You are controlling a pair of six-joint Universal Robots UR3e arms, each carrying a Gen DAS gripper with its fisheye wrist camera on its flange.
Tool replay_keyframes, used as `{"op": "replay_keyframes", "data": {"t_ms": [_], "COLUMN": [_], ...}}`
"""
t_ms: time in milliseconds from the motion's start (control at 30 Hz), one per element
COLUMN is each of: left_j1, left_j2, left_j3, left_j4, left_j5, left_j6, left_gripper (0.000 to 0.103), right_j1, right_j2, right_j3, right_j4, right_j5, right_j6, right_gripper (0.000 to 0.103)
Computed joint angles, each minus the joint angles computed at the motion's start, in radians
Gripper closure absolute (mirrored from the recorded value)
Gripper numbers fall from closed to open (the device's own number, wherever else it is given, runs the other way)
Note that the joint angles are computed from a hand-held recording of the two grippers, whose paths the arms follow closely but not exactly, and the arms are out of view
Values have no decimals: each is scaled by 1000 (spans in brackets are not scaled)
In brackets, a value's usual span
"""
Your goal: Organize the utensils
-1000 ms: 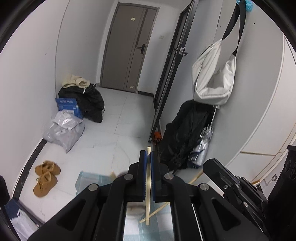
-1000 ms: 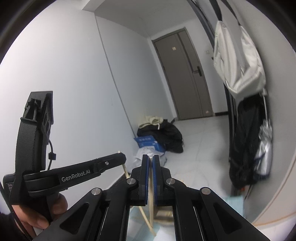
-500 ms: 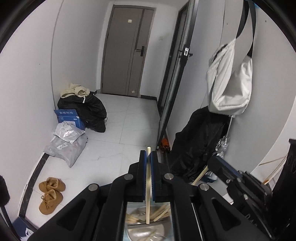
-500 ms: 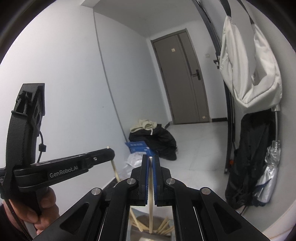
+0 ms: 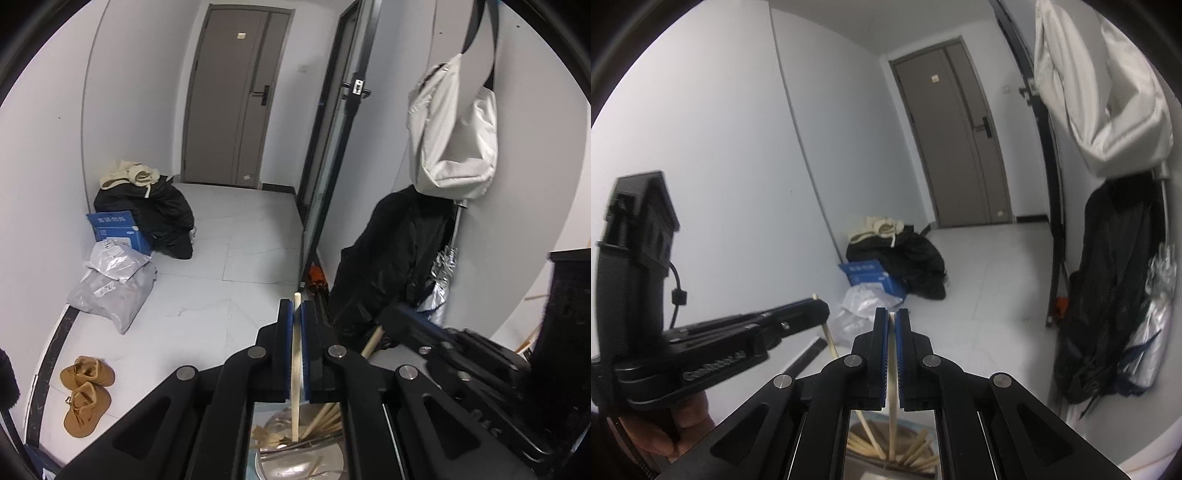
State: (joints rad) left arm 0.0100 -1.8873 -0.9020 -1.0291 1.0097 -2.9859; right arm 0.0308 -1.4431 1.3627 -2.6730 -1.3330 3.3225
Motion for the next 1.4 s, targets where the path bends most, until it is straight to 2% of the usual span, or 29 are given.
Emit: {"op": "replay_keyframes", "data": {"t_ms": [133, 367, 467, 600, 667, 767, 800, 833, 900, 1000, 1067, 1133, 1200, 1333, 1400], "left_j1": [2, 28, 32, 47, 51, 60, 62, 67, 78, 94, 98, 103, 120, 136, 131], "left_j2": [9, 46, 48, 85, 105, 149, 169, 184, 228, 283, 320, 349, 408, 503, 553], "left_j3": [-39, -150, -136, -173, -192, -233, -245, -263, -295, -340, -357, -383, -443, -530, -585], "left_j4": [4, -23, -110, -123, -115, -87, -77, -67, -45, -16, -15, 2, 42, 87, 136], "left_j5": [7, -60, -82, -88, -73, -61, -60, -58, -63, -66, -53, -43, -42, -15, 32], "left_j6": [25, 26, 68, 57, 36, 20, 15, 16, -1, -8, -13, -21, -32, -53, -89], "left_gripper": [103, 102, 101, 100, 97, 90, 82, 69, 55, 51, 48, 35, 32, 17, 14], "right_j1": [-5, -3, -5, -19, -34, -50, -55, -54, -50, -53, -46, -37, -20, 10, 46], "right_j2": [-19, -19, -15, -55, -94, -151, -163, -181, -211, -270, -315, -343, -381, -471, -511], "right_j3": [79, 136, 150, 204, 237, 291, 300, 308, 315, 333, 350, 356, 365, 407, 429], "right_j4": [-18, 17, 42, 51, 60, 34, 28, 26, 34, 52, 60, 62, 74, 89, 91], "right_j5": [14, 35, 57, 83, 99, 104, 107, 98, 78, 63, 33, 8, -26, -79, -133], "right_j6": [-2, -21, -35, -33, -17, 1, 2, 3, 2, 14, 24, 30, 40, 59, 62], "right_gripper": [100, 100, 96, 96, 92, 73, 68, 67, 62, 61, 55, 53, 46, 41, 36]}}
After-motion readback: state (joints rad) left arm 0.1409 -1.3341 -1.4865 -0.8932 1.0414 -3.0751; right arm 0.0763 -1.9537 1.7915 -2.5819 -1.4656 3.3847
